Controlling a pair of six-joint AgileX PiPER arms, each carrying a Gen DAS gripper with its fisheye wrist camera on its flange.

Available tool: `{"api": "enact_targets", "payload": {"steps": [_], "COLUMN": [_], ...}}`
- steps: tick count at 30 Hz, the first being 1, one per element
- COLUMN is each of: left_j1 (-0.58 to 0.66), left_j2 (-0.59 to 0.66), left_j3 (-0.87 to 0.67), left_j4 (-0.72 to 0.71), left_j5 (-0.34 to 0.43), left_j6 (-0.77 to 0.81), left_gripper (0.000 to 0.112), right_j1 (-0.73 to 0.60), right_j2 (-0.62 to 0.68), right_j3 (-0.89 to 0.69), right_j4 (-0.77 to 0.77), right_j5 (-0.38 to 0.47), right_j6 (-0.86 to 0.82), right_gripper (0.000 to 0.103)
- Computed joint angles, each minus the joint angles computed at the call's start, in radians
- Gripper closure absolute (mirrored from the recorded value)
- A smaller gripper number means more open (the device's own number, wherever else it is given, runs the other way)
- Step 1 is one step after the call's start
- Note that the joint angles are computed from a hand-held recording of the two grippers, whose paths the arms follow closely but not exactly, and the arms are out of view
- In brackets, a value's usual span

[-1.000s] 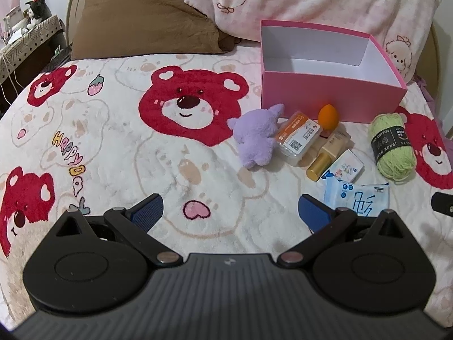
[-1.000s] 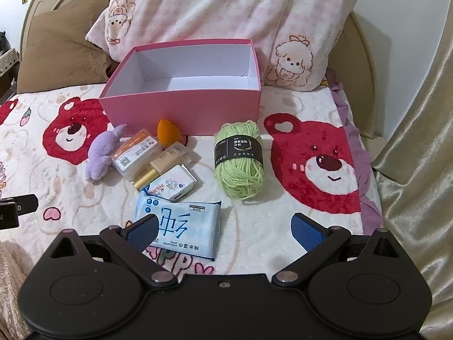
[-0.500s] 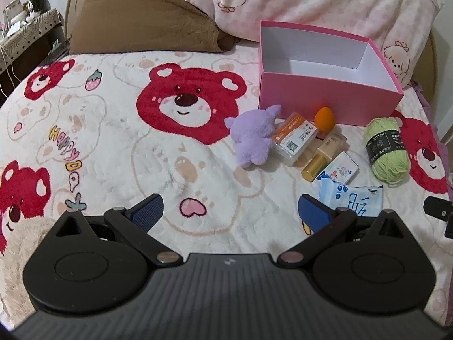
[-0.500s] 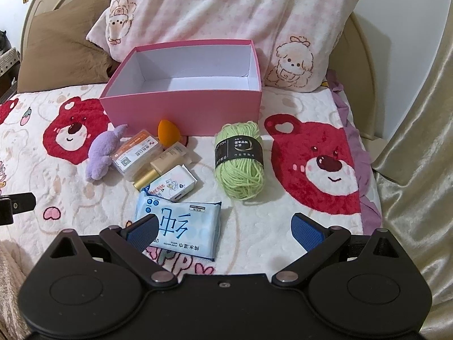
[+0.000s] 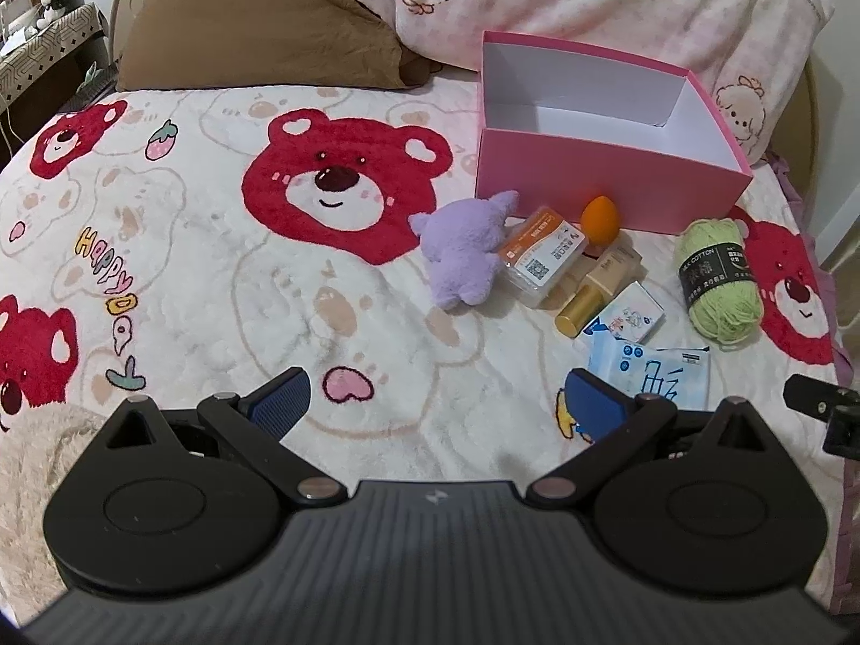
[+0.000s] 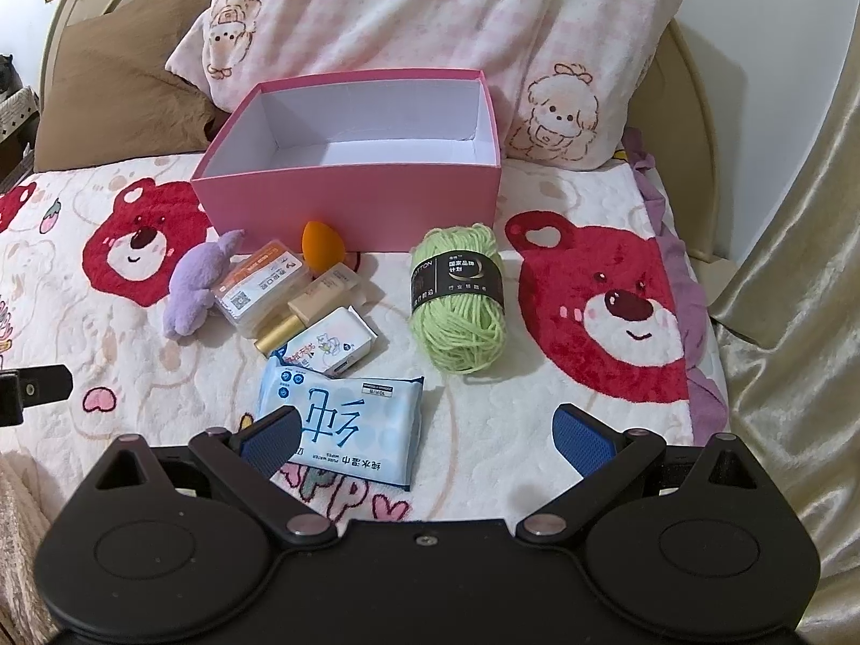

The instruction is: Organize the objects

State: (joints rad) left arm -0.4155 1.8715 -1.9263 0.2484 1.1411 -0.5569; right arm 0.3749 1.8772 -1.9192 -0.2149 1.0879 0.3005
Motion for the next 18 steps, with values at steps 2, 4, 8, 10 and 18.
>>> {"api": "enact_targets", "payload": {"steps": [2, 4, 8, 10, 18], "left_j1": [-0.001, -0.003, -0.017, -0.024, -0.026], "left_j2": [-0.002, -0.008, -0.003, 0.000, -0.007], "left_j3": [0.002, 0.009, -0.002, -0.004, 0.005], "left_j4": [-0.002, -0.002, 0.026, 0.045, 0.045], "left_j5": [-0.002, -0.010, 0.004, 0.009, -0.002], "left_j6": [0.005, 0.004, -0.008, -0.012, -0.015], "left_gripper": [0.011, 0.011, 0.010, 0.010, 0.010], "right_j1": [0.000, -0.001, -0.002, -0.006, -0.010], "right_j2": [-0.002, -0.004, -0.004, 0.000, -0.001], "right_j3": [0.002, 0.004, 0.003, 0.000, 0.003], "right_j4": [0.000, -0.001, -0.001, 0.003, 0.007], "right_j5": [-0.001, -0.002, -0.001, 0.001, 0.001], "right_j6": [0.000, 0.002, 0.002, 0.001, 0.001], "right_gripper": [0.002, 0.002, 0.002, 0.002, 0.002]}}
